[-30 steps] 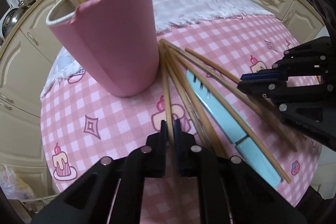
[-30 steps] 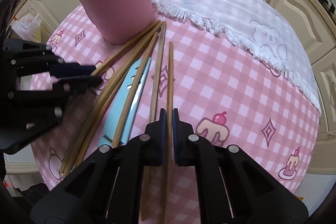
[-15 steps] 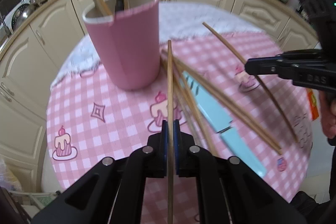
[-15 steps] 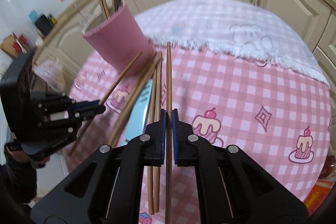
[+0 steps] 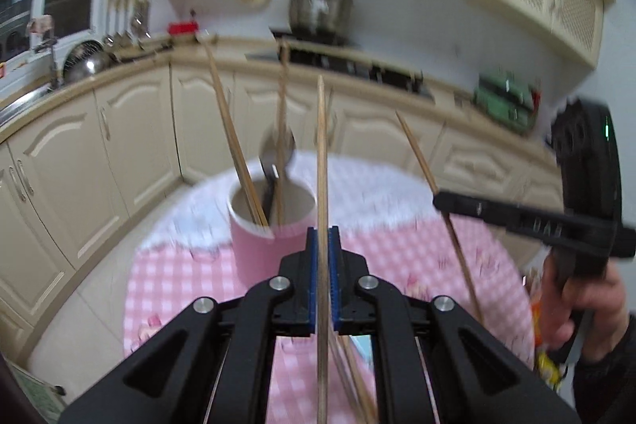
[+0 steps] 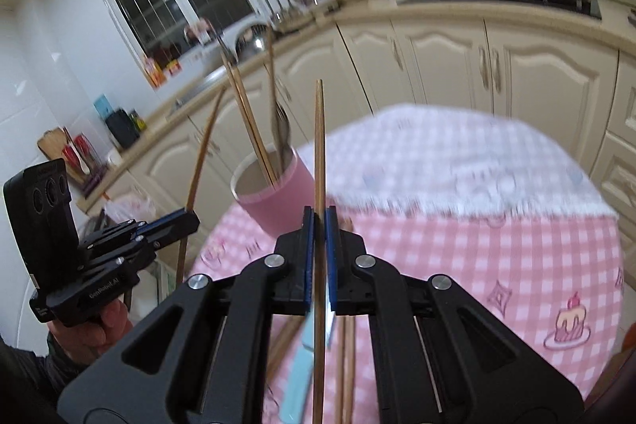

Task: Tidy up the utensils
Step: 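Lift both chopsticks above the pink cup and lower them in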

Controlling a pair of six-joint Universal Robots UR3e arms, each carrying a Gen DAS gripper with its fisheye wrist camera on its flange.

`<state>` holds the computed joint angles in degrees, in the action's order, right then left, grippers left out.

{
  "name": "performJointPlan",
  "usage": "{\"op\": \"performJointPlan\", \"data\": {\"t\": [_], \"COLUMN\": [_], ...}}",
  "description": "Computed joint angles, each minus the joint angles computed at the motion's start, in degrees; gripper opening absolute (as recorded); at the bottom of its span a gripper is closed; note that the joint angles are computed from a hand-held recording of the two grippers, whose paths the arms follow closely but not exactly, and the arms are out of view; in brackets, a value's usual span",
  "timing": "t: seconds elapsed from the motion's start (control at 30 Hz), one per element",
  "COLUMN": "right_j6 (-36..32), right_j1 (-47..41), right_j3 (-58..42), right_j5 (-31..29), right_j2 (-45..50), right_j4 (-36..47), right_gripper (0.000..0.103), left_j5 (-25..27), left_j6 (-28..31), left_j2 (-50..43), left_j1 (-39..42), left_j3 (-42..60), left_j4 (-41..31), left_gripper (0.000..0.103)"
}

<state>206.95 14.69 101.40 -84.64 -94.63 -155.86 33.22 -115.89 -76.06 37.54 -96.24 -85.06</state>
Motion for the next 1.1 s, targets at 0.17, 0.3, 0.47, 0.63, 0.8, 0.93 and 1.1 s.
{"op": "performJointPlan", "data": {"t": [0.17, 0.3, 0.47, 0.63, 0.8, 0.93, 1.1], "right_j6": [-0.35, -0.66, -1.08, -2.11, -2.02, -1.63, -2.11], "right_j1": [1.72, 2.44, 2.87, 3.43, 3.84, 4.25, 4.64], "right_j3": [-8.1, -15.51, -26.11, -36.29, -45.76, -49.07, -52.68], "right_j5": [-2.61, -4.1, -5.82, -8.38, -10.52, -11.98, -13.72], "right_j2": [5.82, 10.86, 17.74, 24.19, 31.12, 34.66, 38.12], "right_j4": [-2.14, -3.01, -4.37, -5.14, -4.6, -5.14, -5.06], "right_gripper": [0.006, 0.006, 0.006, 0.006, 0.006, 0.006, 0.006], "left_j5": [-5.19, -6.79, -7.67, -7.85, -4.96, -2.14, 0.66], "left_j6": [-13.27, -24.83, -38.19, -52.18, -62.37, -65.34, -66.47], "left_j2": [-3.38, -7.5, -13.09, -19.92, -26.24, -29.64, -32.48], "left_j1": [-0.85, -2.56, -4.79, -6.69, -9.7, -12.22, -14.62], "left_j3": [1.81, 4.22, 7.43, 12.61, 17.92, 19.74, 20.23], "left_j4": [13.14, 25.48, 40.17, 55.12, 65.91, 70.51, 74.63], "left_gripper": [0.005, 0.005, 0.005, 0.005, 0.005, 0.005, 0.005]}}
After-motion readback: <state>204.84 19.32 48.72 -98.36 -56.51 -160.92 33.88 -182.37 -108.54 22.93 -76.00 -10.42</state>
